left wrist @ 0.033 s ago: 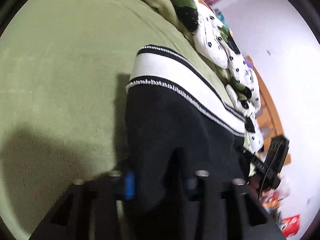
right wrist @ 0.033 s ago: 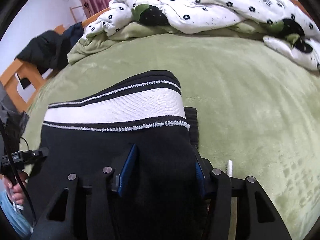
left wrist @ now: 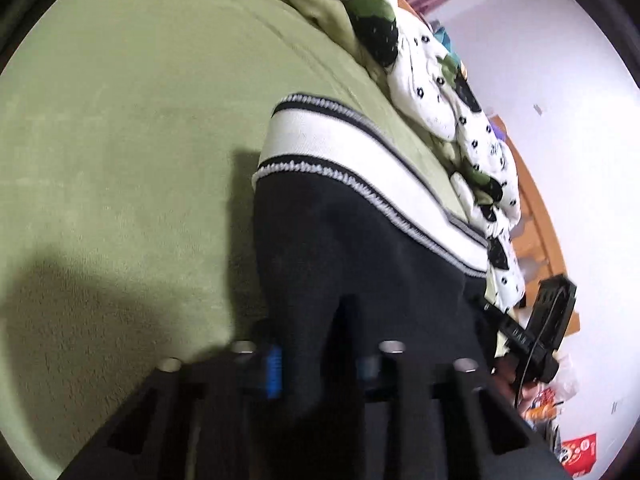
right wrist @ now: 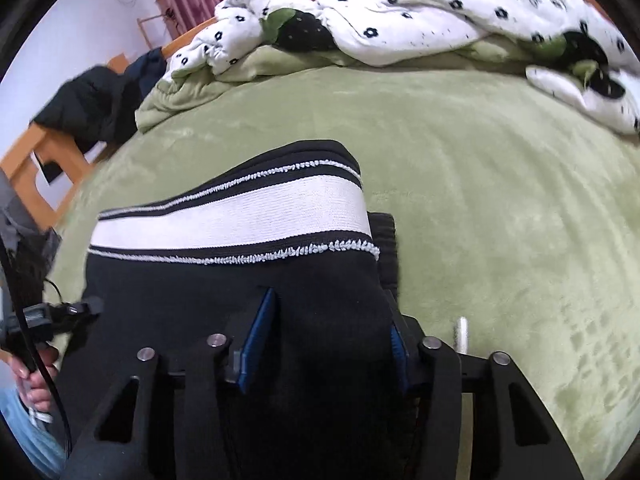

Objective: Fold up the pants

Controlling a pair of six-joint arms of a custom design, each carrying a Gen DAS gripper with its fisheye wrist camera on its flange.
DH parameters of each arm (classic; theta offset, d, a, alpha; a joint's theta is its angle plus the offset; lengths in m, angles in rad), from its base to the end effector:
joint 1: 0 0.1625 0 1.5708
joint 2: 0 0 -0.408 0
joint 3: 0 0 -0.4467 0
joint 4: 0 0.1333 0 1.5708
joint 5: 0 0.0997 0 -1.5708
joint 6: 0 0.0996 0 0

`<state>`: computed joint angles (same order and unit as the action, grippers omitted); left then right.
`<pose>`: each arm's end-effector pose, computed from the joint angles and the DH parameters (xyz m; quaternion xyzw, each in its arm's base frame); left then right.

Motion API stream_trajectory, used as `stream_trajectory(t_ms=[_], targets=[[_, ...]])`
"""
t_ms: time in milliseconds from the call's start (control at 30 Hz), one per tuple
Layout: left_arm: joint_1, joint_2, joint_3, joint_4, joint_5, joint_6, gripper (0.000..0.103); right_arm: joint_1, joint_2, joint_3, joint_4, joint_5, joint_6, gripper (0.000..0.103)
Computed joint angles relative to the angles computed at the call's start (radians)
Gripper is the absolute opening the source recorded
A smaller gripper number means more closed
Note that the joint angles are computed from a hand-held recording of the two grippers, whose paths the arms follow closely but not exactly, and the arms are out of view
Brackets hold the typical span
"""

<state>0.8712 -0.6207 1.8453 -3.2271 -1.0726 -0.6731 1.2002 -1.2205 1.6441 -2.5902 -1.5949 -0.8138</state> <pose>-0.2548 -0.5837 -0.0582 -0.0403 0.9473 -0.3132 0.0547 -0.1263 -0.6865 0.3356 0.2066 -0.9333 0.2371 0.1734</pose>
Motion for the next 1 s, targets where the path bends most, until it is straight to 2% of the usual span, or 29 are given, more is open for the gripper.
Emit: stream_trajectory(t_ms=[67,100,133,167,233,267,333,433,633,667,733,800,833,867,900,933,967,1000], targets=[[-0.034,-0.014,-0.001,0.039,0.058,0.018,0.013,-0.003,-0.036,0.009,0.061,0.021,0.013,0.026],[-0.045,-0.023,0.004,0.039,0.068,0.023,0.012,-0.007,-0.063,0.012,0.109,0.059,0.042,0.014],[-0.052,-0.034,0.012,0.031,0.062,0.03,0.012,-0.007,-0.075,0.014,0.132,0.085,0.056,0.01],[-0.056,-0.053,0.027,0.022,0.048,0.039,0.012,-0.008,-0.108,0.042,0.136,0.121,0.065,0.009],[-0.061,-0.085,0.053,0.008,0.028,0.042,0.012,0.008,-0.142,0.091,0.092,0.113,0.078,0.009],[-0.068,-0.112,0.078,0.002,0.033,0.044,0.012,0.015,-0.166,0.122,0.084,0.139,0.093,0.009],[-0.084,-0.156,0.115,0.008,0.061,0.051,0.011,0.025,-0.188,0.151,0.096,0.181,0.119,0.009],[-0.108,-0.269,0.199,0.058,0.122,0.043,0.012,0.067,-0.209,0.205,0.082,0.199,0.126,0.009],[-0.125,-0.517,0.334,0.274,0.27,-0.039,0.012,0.144,-0.171,0.26,0.077,0.227,0.129,0.009],[-0.119,-0.55,0.352,0.317,0.294,-0.058,0.012,0.155,-0.155,0.271,0.06,0.213,0.117,0.009],[-0.088,-0.567,0.37,0.334,0.286,-0.07,0.013,0.166,-0.122,0.283,0.018,0.174,0.095,0.009],[-0.041,-0.547,0.377,0.304,0.236,-0.072,0.017,0.177,-0.062,0.291,-0.087,0.075,0.076,0.009],[-0.028,-0.531,0.376,0.3,0.236,-0.074,0.02,0.175,-0.03,0.292,-0.146,0.026,0.07,0.011],[-0.025,-0.507,0.374,0.301,0.262,-0.077,0.024,0.165,-0.014,0.297,-0.181,0.019,0.06,0.012],[-0.025,-0.485,0.375,0.28,0.285,-0.059,0.03,0.147,-0.018,0.305,-0.195,0.054,0.074,0.016],[-0.029,-0.48,0.383,0.262,0.298,-0.044,0.031,0.147,-0.023,0.304,-0.188,0.047,0.093,0.019],[-0.035,-0.479,0.389,0.255,0.312,-0.025,0.033,0.15,-0.028,0.303,-0.183,0.03,0.092,0.021],[-0.043,-0.484,0.39,0.28,0.332,-0.028,0.034,0.165,-0.037,0.308,-0.201,-0.013,0.081,0.031]])
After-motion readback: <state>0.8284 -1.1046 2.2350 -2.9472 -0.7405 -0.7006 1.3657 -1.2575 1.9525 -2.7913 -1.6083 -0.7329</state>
